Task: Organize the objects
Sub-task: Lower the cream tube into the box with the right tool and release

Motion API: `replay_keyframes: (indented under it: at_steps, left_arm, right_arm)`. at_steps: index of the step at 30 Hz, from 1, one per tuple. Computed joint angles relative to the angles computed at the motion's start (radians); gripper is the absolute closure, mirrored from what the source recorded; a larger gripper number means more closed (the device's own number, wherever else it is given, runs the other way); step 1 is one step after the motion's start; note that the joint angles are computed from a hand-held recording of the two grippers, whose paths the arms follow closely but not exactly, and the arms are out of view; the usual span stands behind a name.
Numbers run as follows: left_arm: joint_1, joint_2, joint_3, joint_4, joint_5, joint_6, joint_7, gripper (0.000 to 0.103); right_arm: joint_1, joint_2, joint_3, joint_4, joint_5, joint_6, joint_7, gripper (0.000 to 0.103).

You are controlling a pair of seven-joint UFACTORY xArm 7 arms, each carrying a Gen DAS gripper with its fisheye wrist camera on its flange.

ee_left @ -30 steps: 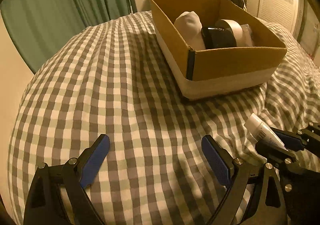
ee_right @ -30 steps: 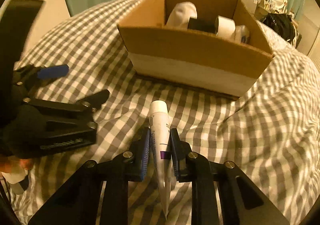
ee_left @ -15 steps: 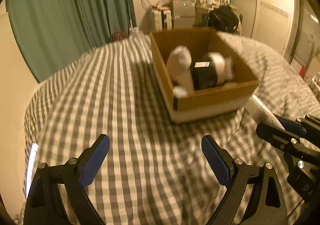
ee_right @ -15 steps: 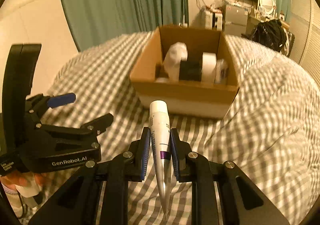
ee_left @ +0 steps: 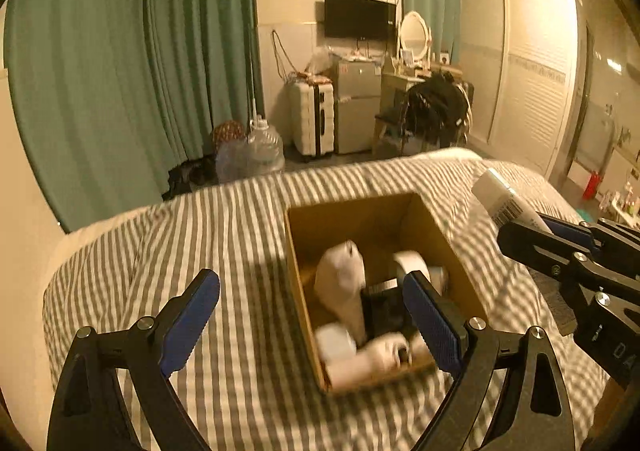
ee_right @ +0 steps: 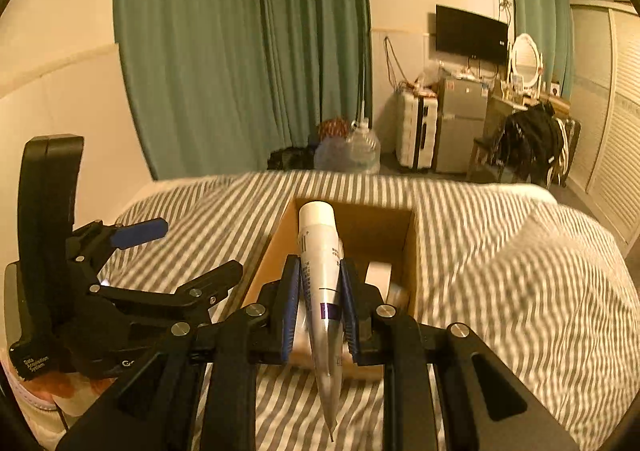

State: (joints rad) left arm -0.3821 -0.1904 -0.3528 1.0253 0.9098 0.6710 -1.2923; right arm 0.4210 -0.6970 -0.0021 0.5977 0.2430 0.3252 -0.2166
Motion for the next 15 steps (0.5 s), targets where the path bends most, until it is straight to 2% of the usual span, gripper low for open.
replay_keyframes:
  at_steps: [6, 9, 11, 15]
  left_arm:
    - [0.009, 0.142, 0.051, 0.151, 0.084, 0.005, 0.001, 0.008]
    - [-0.007, 0.213, 0.100, 0.203, 0.127, 0.000, -0.010, 0.008]
    - [-0.020, 0.247, 0.130, 0.216, 0.116, -0.007, 0.011, 0.008]
    - [-0.056, 0.322, 0.173, 0.246, 0.103, 0.003, 0.046, 0.008]
  right_arm:
    - [0.031, 0.220, -0.054, 0.166, 0.036, -0.076, -0.066, 0.084]
    - [0.042, 0.340, -0.064, 0.245, 0.087, -0.108, -0.094, 0.084]
    - [0.051, 0.426, -0.078, 0.305, 0.142, -0.109, -0.131, 0.084]
    - [-0.005, 0.569, -0.038, 0.382, 0.158, -0.111, -0.142, 0.084]
